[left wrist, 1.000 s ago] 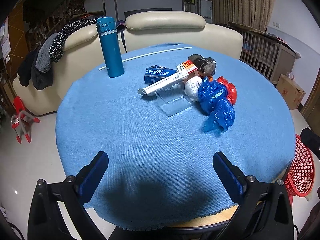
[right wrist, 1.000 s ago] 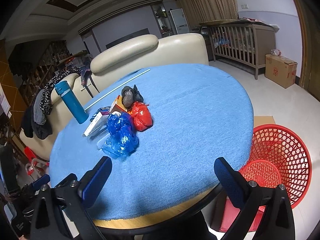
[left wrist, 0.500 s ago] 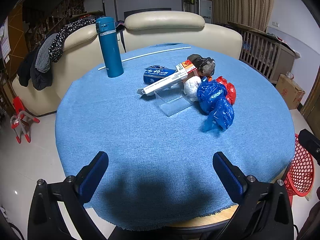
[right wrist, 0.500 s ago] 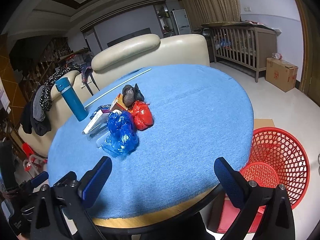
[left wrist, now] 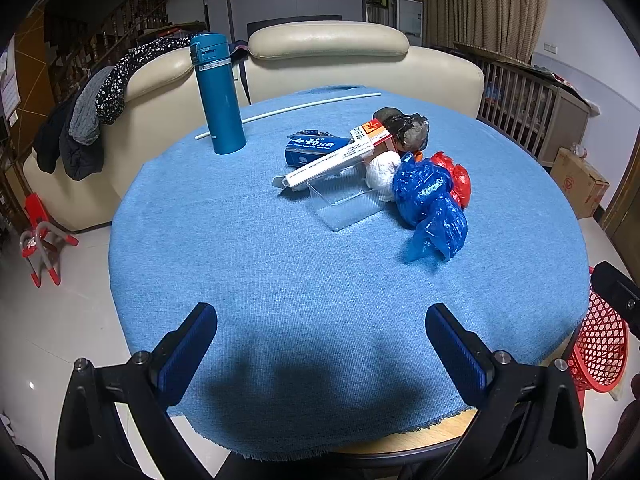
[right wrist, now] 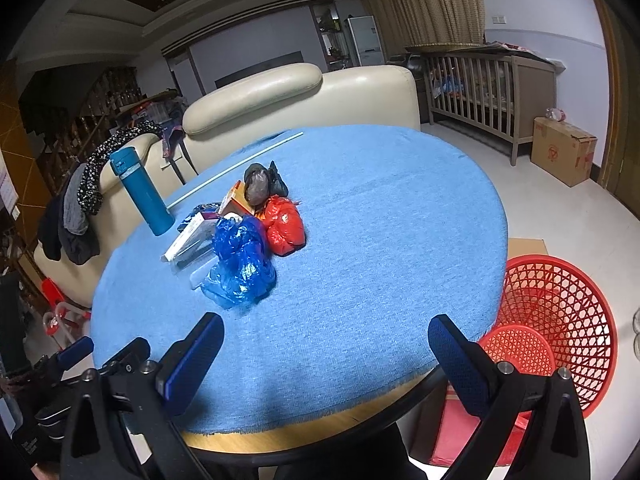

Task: Collect trash
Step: 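Grasp the blue plastic bag with the right tool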

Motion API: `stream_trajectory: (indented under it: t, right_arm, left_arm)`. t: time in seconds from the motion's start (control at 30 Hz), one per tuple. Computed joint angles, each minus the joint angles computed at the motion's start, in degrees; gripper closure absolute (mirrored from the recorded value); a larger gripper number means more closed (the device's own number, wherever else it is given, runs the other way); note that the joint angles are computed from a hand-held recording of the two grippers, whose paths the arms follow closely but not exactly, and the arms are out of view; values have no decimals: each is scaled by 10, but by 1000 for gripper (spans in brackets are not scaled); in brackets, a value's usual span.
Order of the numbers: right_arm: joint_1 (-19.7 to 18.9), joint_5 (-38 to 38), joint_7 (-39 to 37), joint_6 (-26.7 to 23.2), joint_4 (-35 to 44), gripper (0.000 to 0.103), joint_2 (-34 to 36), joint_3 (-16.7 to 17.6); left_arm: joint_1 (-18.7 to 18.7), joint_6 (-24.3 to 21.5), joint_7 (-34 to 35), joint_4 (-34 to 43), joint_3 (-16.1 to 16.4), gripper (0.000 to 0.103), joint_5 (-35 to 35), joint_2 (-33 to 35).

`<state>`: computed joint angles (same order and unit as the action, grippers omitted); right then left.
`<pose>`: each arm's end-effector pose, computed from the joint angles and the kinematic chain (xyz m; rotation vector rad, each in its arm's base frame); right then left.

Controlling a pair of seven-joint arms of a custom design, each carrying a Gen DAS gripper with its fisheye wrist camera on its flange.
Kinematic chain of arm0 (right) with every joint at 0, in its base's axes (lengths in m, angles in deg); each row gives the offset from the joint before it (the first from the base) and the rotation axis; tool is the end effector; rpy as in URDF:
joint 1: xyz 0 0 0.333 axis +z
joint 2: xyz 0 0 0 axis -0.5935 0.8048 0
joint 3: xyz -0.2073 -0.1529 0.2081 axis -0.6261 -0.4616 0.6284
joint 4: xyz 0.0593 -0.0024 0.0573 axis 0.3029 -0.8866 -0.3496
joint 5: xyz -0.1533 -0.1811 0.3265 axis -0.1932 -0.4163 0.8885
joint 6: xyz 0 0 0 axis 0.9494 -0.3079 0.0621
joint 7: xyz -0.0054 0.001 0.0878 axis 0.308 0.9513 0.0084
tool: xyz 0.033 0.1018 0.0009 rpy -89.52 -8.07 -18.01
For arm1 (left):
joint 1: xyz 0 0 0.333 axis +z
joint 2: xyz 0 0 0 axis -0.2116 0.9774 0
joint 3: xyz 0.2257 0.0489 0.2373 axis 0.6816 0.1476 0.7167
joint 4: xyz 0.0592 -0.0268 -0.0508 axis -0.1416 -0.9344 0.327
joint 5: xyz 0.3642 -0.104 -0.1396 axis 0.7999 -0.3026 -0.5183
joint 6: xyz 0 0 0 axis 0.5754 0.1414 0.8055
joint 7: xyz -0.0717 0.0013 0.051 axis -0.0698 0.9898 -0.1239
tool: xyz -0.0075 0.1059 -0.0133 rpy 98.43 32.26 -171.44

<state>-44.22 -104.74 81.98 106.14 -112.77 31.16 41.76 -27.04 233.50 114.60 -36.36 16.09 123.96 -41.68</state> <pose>0.4617 0.1158 0.4950 -1.2562 1.9891 -0.7277 0.5310 -0.2969 0.4891 -1.5675 1.9874 -0.7637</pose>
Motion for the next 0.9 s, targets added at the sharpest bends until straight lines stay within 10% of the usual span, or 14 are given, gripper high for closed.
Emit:
stream_trajectory:
  t: [0.53, 0.9]
  right_arm:
    - [-9, 12, -44, 58, 5, 0, 17, 0]
    - [142, 254, -361, 30, 158, 1, 194, -109]
  left_arm:
    - [13, 15, -23, -6, 10, 0, -10, 2]
    - [29, 12, 7, 5, 25, 0, -83, 32]
